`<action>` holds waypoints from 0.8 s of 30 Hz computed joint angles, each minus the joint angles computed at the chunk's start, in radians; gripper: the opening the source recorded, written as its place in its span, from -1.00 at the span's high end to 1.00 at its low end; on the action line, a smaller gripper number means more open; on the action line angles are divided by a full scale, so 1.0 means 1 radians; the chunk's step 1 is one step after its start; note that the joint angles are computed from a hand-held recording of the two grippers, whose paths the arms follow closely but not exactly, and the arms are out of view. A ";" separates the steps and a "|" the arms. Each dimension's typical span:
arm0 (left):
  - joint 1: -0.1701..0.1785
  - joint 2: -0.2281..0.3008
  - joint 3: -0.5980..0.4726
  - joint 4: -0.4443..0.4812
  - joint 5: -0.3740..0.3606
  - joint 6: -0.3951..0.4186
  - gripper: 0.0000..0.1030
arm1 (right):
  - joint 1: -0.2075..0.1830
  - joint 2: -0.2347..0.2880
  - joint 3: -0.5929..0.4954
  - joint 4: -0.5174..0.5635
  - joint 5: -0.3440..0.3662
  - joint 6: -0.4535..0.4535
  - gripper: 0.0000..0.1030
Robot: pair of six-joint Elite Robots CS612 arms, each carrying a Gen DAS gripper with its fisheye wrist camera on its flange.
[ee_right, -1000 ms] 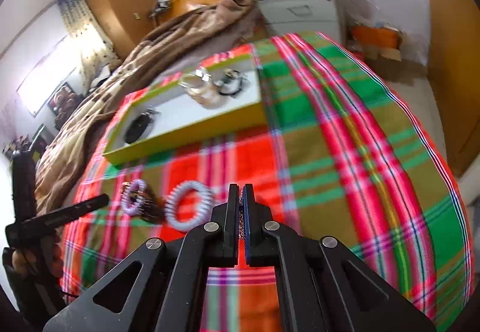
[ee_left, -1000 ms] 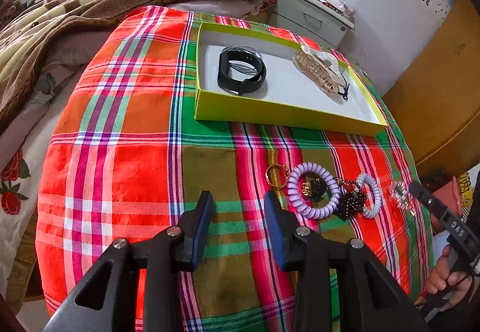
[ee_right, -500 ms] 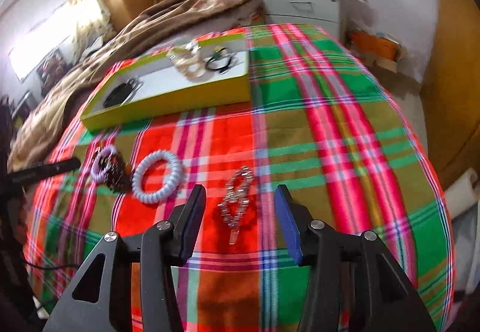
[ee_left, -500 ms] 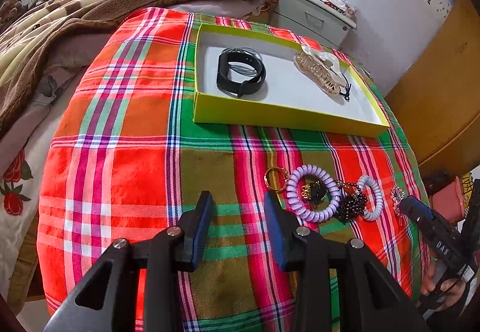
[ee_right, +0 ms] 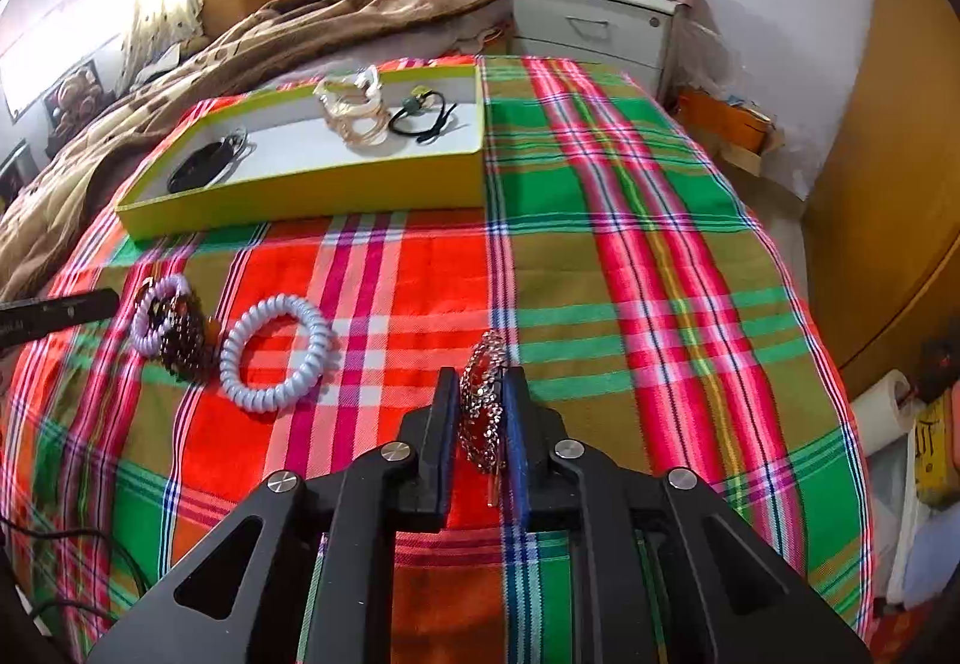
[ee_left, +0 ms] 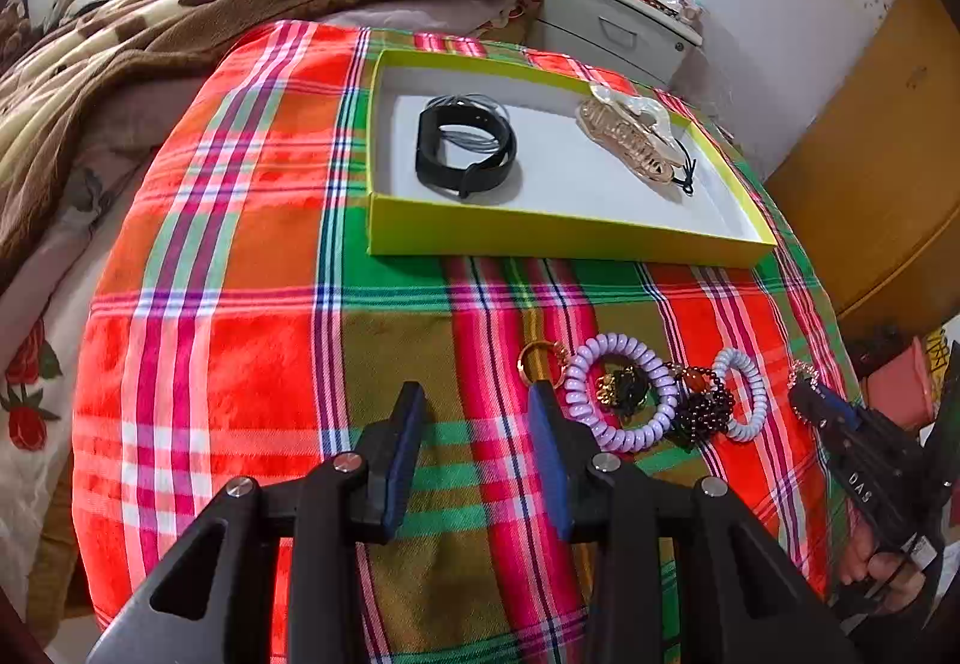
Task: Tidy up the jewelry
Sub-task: 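Lift the pink beaded pendant with the right tool while the left tool grasps the gold ring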
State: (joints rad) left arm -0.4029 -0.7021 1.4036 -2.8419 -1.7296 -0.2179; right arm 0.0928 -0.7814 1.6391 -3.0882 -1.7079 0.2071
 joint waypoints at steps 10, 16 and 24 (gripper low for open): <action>-0.031 0.007 -0.018 0.023 0.090 0.141 0.17 | -0.007 -0.004 0.008 -0.026 0.023 0.022 0.74; -0.040 0.013 -0.028 0.027 0.108 0.171 0.16 | -0.008 -0.005 0.011 -0.043 0.029 0.024 0.74; -0.052 0.020 -0.033 0.009 0.161 0.202 0.17 | -0.010 -0.003 0.008 -0.050 0.036 0.027 0.74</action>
State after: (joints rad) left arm -0.4552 -0.6818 1.3709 -2.8334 -1.5691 -0.0158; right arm 0.0824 -0.7845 1.6473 -3.1380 -1.6721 0.2344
